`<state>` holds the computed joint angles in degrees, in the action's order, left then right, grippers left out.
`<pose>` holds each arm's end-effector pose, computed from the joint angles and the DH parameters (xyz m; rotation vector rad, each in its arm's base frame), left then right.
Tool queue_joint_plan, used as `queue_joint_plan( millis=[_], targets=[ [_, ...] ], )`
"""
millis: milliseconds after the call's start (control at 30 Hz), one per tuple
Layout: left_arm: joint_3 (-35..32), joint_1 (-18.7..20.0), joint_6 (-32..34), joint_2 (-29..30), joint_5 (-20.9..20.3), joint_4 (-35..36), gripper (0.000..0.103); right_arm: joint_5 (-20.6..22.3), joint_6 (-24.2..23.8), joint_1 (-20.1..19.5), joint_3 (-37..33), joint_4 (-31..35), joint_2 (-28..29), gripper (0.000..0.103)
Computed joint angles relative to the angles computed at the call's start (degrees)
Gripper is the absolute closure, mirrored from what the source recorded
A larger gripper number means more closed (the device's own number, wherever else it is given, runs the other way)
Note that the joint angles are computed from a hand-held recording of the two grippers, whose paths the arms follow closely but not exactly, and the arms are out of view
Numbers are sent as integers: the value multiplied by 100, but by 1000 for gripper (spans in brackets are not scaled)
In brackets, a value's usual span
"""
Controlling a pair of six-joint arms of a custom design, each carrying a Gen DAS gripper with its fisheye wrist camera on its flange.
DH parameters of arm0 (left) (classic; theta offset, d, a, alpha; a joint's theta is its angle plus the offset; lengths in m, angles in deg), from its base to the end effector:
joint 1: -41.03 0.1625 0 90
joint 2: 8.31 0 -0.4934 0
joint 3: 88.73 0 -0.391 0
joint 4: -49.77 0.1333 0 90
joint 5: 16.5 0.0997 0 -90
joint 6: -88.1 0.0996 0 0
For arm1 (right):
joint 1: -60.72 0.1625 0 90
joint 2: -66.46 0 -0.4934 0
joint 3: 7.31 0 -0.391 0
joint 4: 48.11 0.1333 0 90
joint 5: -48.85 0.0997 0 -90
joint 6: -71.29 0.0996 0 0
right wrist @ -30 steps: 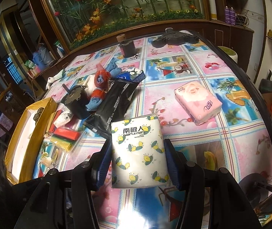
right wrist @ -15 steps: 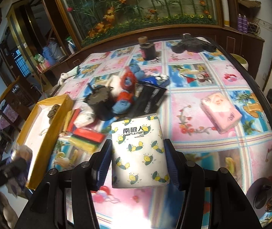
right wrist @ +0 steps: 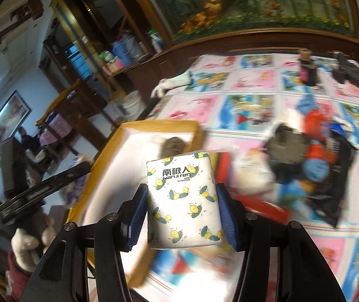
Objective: Organize soft objects
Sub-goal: 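Place the plastic bag and tissue pack into the tray, opening both grippers, then withdraw both grippers from the tray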
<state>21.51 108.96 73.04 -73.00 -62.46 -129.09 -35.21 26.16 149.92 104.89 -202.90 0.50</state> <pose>-0.0402 -0.6381 0.3457 -0.2361 2.4002 -1.2029 0.1353 -0.5994 0.2685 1.1807 -2.8294 0.5230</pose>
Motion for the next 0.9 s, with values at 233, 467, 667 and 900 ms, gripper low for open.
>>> queue_joint_plan(
  millis=[233,467,667,900],
  targets=[
    [-762,440,53,346,133,535,59,-529,274,564,-303,-180,915,50],
    [-855,685,-242,251,-238,663,41,-1156,327,864,-363,-1023,1554,48],
    [-503,363,-124,75,49,505,41,-933,147,841,3,-1373,1304,33],
    [346,-417,230,-35,498,-854,41,-663,-461,547,627,-1991,669,30]
  ],
)
